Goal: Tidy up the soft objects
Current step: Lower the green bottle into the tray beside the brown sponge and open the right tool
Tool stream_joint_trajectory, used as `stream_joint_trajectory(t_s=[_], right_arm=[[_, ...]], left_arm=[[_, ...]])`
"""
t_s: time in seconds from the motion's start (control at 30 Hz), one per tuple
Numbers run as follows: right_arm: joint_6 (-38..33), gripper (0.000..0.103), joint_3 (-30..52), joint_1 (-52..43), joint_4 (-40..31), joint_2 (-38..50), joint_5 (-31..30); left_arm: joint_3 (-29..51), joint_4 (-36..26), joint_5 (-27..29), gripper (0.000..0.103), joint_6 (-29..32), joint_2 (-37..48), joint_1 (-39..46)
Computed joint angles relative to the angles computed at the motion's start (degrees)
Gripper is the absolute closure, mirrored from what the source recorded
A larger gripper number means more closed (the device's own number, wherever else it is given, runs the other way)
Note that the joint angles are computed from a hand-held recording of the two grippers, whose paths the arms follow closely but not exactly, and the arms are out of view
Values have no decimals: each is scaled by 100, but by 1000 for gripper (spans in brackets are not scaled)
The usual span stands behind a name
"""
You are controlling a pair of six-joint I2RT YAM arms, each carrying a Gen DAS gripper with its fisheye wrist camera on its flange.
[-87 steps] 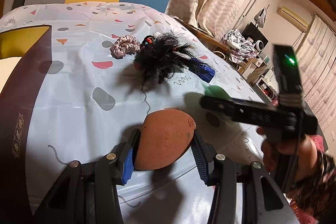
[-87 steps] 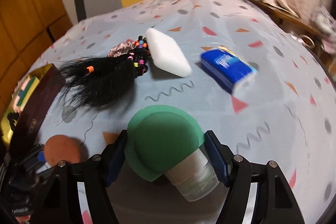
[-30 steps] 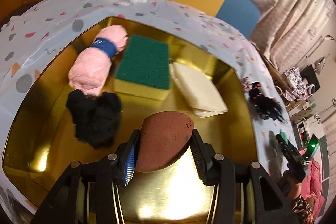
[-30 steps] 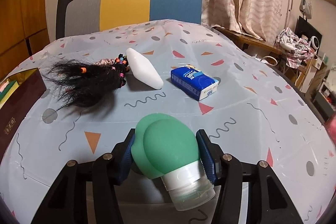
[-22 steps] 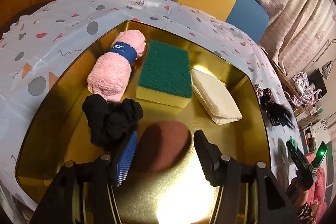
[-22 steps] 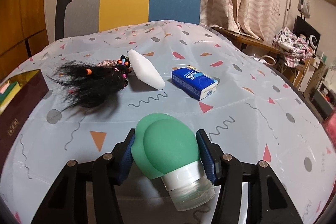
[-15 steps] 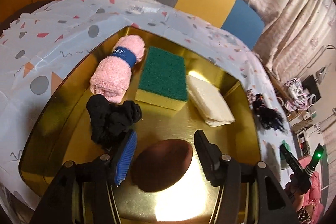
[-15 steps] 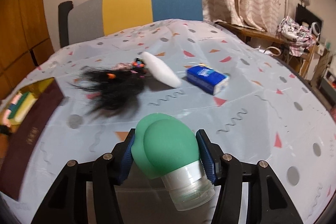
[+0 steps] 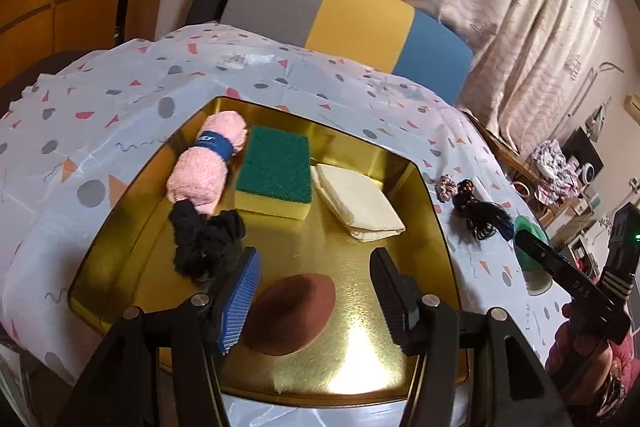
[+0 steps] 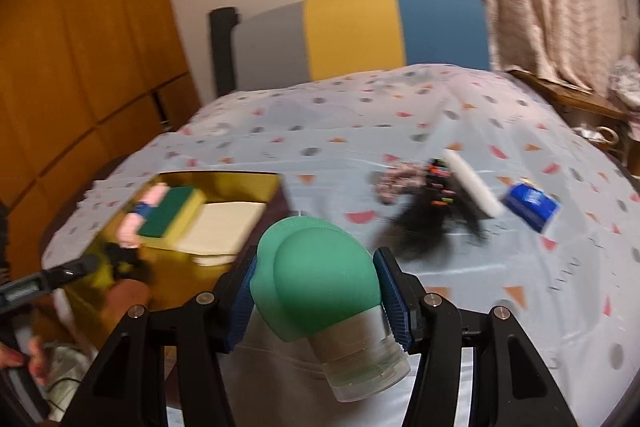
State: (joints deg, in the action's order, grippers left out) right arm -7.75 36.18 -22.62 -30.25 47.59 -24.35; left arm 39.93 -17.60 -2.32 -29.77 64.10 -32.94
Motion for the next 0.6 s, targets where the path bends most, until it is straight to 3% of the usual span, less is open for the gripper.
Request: stream_joint_trajectory(t_s=[0.27,0.6], right_arm=[[988,46,136,2107,277,196,882],[1026,45,784,3774,554,1515,1705]], left_arm=[[-113,-332,-205,45,-312,-189,27],[-252,-490,-284,45,-566,-617,422]])
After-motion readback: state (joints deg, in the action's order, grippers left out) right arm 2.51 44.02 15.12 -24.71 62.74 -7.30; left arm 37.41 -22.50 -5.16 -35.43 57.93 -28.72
